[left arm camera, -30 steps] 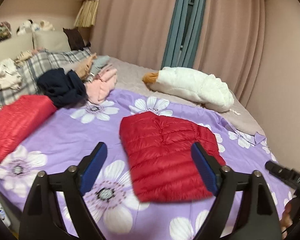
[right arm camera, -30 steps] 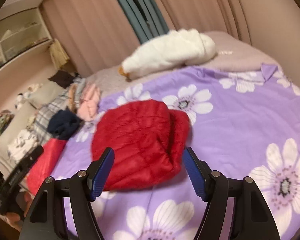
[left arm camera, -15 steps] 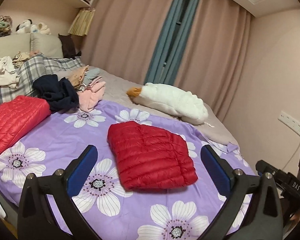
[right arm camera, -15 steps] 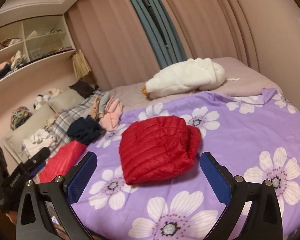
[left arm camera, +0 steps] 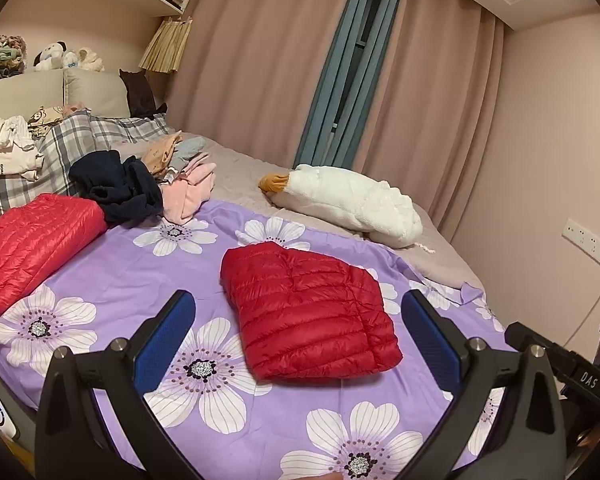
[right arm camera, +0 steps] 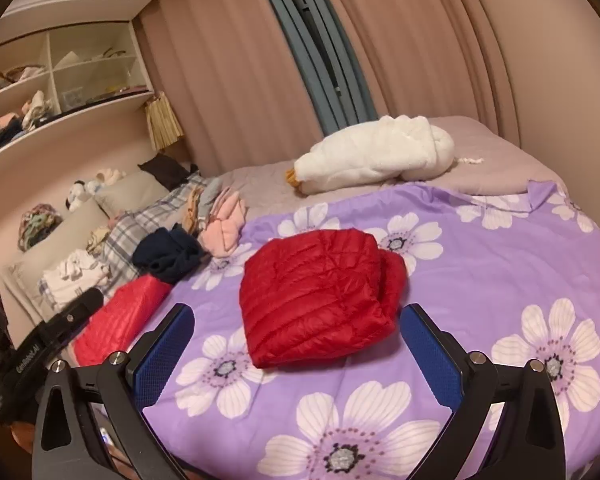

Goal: Fold large clothes

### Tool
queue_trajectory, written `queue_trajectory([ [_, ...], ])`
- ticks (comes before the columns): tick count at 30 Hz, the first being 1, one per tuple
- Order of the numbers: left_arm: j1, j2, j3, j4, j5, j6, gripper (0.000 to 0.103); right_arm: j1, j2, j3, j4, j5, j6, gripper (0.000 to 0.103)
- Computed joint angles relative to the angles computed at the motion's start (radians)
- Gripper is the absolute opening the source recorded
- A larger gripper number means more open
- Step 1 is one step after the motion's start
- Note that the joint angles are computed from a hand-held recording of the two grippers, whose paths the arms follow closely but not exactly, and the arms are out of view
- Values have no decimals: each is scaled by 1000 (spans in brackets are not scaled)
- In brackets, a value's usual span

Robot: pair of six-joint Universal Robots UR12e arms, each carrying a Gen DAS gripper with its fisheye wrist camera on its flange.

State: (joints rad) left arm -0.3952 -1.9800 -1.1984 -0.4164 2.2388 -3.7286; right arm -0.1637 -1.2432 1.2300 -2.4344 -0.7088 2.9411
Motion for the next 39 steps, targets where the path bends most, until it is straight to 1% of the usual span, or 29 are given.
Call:
queue_trajectory([
  [3, 2, 0, 2, -7, -1, -8, 103, 4, -2, 4, -17, -31, 9, 102],
  [8, -1, -15, 28, -49, 28, -29, 103, 11, -2, 5, -46, -84, 30, 102],
  [11, -4, -24, 39, -54, 29, -11, 103, 12, 0, 0, -38, -88, 24, 102],
  [16, -2, -30, 49, -65, -12, 2, 103, 12, 3, -4, -52, -108, 52, 102],
  [23, -3, -40, 63, -65, -13, -8, 103, 7, 4, -6, -59, -111, 63, 102],
  [28, 0, -45, 69, -47, -35, -12, 103, 8, 5, -7, -68, -127, 68, 102],
  [39, -3, -59, 89, -65, -47, 14, 103, 9, 7, -6, -92, -150, 88, 102],
])
